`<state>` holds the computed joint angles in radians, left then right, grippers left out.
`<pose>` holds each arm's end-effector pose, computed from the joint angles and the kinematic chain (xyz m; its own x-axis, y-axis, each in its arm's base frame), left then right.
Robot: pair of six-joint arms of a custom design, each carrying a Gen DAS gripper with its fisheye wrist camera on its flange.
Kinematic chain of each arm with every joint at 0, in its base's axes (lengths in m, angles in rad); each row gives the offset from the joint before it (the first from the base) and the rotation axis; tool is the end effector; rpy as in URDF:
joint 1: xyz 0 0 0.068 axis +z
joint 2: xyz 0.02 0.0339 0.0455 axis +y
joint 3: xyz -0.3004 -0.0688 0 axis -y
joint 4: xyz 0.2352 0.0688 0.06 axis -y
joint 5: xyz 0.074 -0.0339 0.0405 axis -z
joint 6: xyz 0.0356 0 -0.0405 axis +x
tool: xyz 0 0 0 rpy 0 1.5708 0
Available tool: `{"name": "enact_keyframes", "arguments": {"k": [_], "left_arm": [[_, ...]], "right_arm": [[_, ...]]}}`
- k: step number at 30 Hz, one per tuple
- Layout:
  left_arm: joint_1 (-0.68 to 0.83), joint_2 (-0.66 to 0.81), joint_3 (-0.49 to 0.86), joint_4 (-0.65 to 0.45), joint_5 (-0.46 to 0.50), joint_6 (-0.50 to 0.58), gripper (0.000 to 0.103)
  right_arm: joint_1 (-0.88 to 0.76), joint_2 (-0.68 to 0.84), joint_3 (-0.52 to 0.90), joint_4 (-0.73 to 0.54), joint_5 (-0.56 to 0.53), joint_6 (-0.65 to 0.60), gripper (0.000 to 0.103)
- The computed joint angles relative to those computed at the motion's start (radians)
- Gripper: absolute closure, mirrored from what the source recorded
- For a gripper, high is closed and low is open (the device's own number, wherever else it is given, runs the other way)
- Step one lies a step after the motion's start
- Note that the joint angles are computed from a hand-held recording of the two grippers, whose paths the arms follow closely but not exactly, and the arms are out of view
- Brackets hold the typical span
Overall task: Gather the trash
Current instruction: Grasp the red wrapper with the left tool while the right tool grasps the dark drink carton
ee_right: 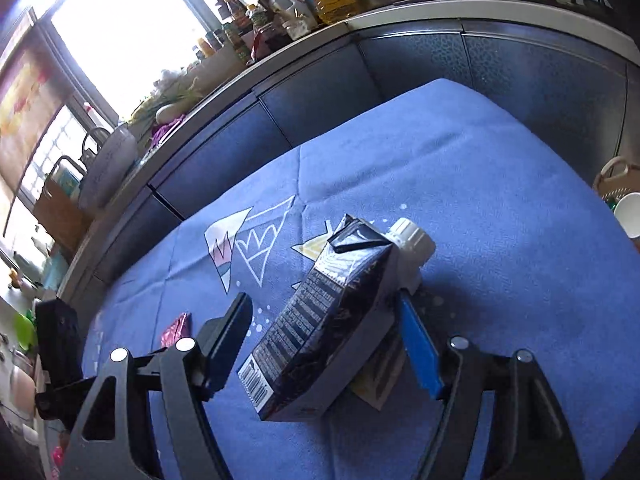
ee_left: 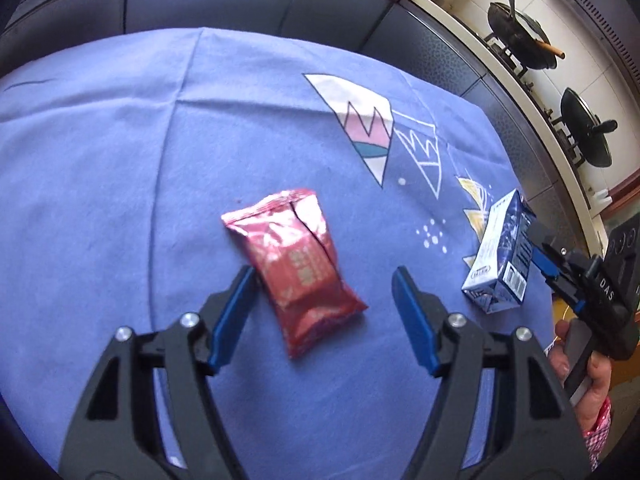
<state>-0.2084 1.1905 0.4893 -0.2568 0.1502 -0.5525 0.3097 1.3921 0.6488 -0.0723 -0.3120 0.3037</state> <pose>0.1845 -0.0445 0.1972 -0.8328 -0.3543 -0.4253 -0.1742 0.8971 -0.4060 0.2389 0.0879 0.2156 -0.8084 0.0401 -0.5872 -0.2606 0.8701 0.4183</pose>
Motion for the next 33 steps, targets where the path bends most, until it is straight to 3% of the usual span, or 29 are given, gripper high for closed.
{"name": "enact_keyframes", "arguments": {"k": [4, 6, 7, 9, 12, 22, 27, 33], "left_arm": [[-0.112, 0.052, 0.017, 0.045, -0.087, -0.023, 0.042], [-0.147, 0.069, 0.018, 0.061, -0.122, -0.019, 0.069], [-0.150, 0.077, 0.015, 0.071, -0.116, -0.016, 0.076], [-0.146, 0.074, 0.003, 0.088, -0.099, -0.014, 0.085], [-0.145, 0.061, -0.008, 0.096, -0.093, -0.002, 0.090], [-0.203, -0.021, 0.003, 0.029, -0.157, -0.015, 0.090], [-0.165, -0.001, 0.004, 0.005, -0.127, -0.041, 0.060], [-0.220, 0.003, 0.040, -0.041, -0.175, -0.031, 0.051]], "right_arm": [[0.029, 0.031, -0.061, 0.072, 0.003, 0.011, 0.028], [0.021, 0.045, -0.079, 0.108, -0.023, 0.029, 0.028], [0.017, 0.049, -0.083, 0.115, -0.036, 0.026, 0.028], [0.012, 0.060, -0.077, 0.120, -0.087, -0.003, 0.036], [0.034, 0.044, -0.069, 0.098, -0.109, -0.034, 0.041], [0.151, -0.095, -0.091, 0.042, 0.094, -0.121, 0.044], [0.169, -0.109, -0.091, 0.014, 0.150, -0.160, 0.044], [0.181, -0.086, -0.099, 0.006, 0.191, -0.178, 0.044]]}}
